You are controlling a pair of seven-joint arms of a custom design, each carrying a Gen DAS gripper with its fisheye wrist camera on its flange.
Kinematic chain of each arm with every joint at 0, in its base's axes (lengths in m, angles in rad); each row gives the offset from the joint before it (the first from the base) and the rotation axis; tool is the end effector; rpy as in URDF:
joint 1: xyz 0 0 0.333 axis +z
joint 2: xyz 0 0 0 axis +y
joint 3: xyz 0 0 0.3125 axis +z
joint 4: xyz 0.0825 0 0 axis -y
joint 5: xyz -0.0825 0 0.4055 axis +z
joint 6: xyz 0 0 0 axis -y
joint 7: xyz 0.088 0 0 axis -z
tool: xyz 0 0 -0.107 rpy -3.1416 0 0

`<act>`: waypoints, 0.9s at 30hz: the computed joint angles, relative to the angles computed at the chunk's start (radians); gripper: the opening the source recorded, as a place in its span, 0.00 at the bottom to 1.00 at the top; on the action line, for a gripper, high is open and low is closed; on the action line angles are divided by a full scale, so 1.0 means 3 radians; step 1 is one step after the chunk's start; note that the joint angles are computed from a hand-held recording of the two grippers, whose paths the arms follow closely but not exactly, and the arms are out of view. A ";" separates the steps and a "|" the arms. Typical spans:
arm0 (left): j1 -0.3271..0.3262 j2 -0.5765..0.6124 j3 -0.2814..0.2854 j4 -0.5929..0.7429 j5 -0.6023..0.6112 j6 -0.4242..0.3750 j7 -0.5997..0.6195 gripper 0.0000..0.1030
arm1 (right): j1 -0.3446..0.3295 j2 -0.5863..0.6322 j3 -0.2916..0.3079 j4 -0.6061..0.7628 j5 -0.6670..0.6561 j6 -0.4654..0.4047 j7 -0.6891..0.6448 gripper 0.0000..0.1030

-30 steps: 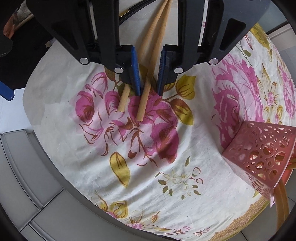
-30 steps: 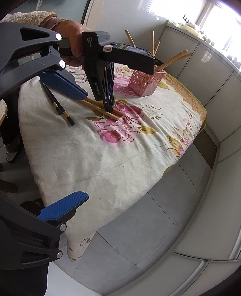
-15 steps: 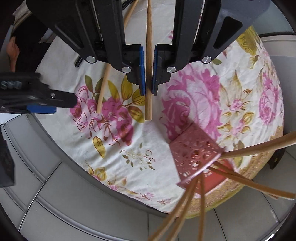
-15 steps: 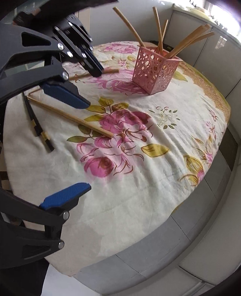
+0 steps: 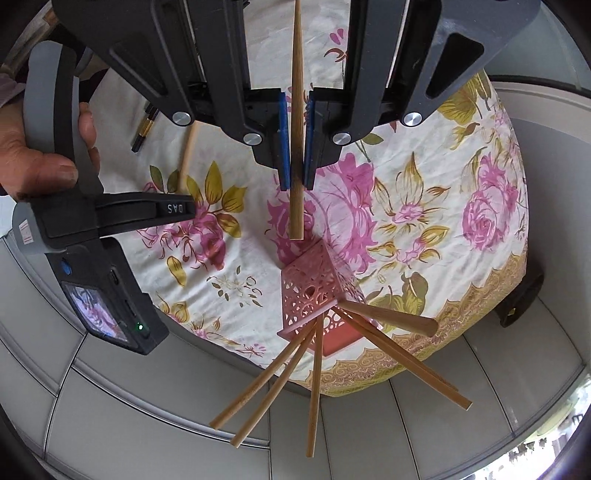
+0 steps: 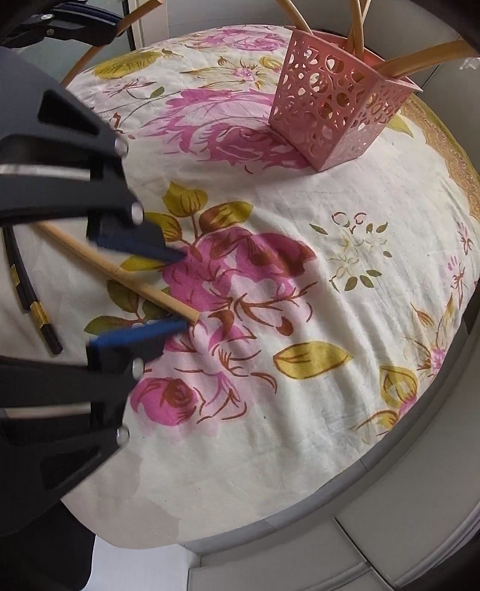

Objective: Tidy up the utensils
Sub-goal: 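Lift both held wooden chopsticks upright and carry them over the pink holder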

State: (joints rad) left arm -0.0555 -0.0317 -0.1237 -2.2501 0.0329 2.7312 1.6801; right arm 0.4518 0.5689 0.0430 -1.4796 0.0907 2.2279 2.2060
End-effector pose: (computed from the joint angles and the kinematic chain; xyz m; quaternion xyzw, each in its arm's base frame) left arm 0.5654 -0.1040 0.4189 -0.5678 0.7831 -0.1771 0.1817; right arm 0.6539 0.3499 0.3496 -0.6303 0.7695 0.0287 0.0982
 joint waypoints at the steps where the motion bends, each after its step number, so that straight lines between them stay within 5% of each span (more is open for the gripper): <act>1: 0.0005 -0.0006 0.0002 -0.0022 0.0007 0.0056 -0.0034 0.06 | 0.0003 -0.0019 0.0004 -0.0053 0.0012 0.0112 0.0007 0.13; 8: 0.0038 -0.0143 0.0016 -0.0323 0.0194 0.0752 -0.0430 0.06 | -0.0061 -0.0485 0.0128 -0.0933 0.0326 0.1459 -0.0350 0.11; 16: -0.0039 -0.0399 0.0066 -0.0607 0.0217 0.1276 -0.0777 0.06 | 0.0177 -0.1171 -0.0174 -0.1701 -0.0274 0.2572 -0.0325 0.10; 21: 0.0059 -0.0532 -0.0045 -0.0664 0.0484 0.1402 -0.1187 0.06 | 0.0243 -0.1471 -0.0318 -0.1955 -0.0773 0.2832 -0.0086 0.09; 27: -0.0180 -0.0632 0.0146 -0.0649 0.0439 0.1474 -0.1327 0.06 | 0.0086 -0.1667 -0.0214 -0.2065 -0.1057 0.2927 0.0005 0.08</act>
